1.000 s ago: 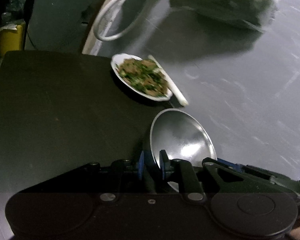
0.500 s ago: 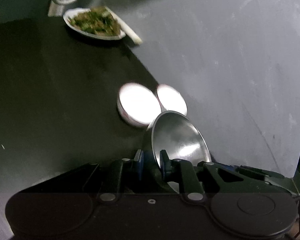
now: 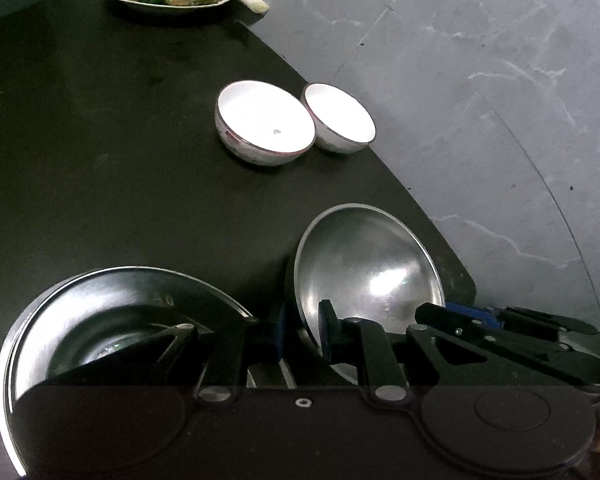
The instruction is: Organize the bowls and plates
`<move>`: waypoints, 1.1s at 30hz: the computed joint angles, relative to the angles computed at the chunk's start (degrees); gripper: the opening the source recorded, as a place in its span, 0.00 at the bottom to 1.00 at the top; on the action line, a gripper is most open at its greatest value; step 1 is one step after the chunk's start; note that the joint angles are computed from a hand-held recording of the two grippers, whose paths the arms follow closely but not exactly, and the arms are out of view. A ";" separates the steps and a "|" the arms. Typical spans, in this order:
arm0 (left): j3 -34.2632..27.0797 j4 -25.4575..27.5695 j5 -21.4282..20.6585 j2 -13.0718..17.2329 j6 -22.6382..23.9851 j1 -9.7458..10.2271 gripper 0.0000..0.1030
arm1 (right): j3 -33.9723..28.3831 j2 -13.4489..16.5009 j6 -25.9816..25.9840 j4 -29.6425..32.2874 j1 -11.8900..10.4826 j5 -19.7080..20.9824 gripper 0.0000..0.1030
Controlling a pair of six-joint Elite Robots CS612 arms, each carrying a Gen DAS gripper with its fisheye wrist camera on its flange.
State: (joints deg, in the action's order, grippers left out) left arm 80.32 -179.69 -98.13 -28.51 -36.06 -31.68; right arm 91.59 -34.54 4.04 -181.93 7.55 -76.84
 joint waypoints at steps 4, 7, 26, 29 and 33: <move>-0.30 0.38 0.30 0.00 -0.11 -0.10 0.21 | -0.13 0.15 -1.07 0.10 0.13 0.06 0.17; -0.21 0.28 0.53 -0.10 -0.35 -0.16 0.25 | -0.05 0.25 -1.49 -0.47 0.17 0.09 0.18; 3.35 -3.18 12.27 -3.52 -4.95 -1.22 0.98 | 1.92 -0.15 1.81 -8.61 -0.67 0.92 0.97; 3.96 -2.64 13.68 -3.81 -9.73 -0.83 0.99 | 1.70 -0.01 3.52 -8.81 -1.06 2.98 1.00; 5.08 -0.27 16.19 -4.50 -16.01 -0.50 0.99 | 1.22 0.44 4.13 -9.41 -1.01 3.72 1.00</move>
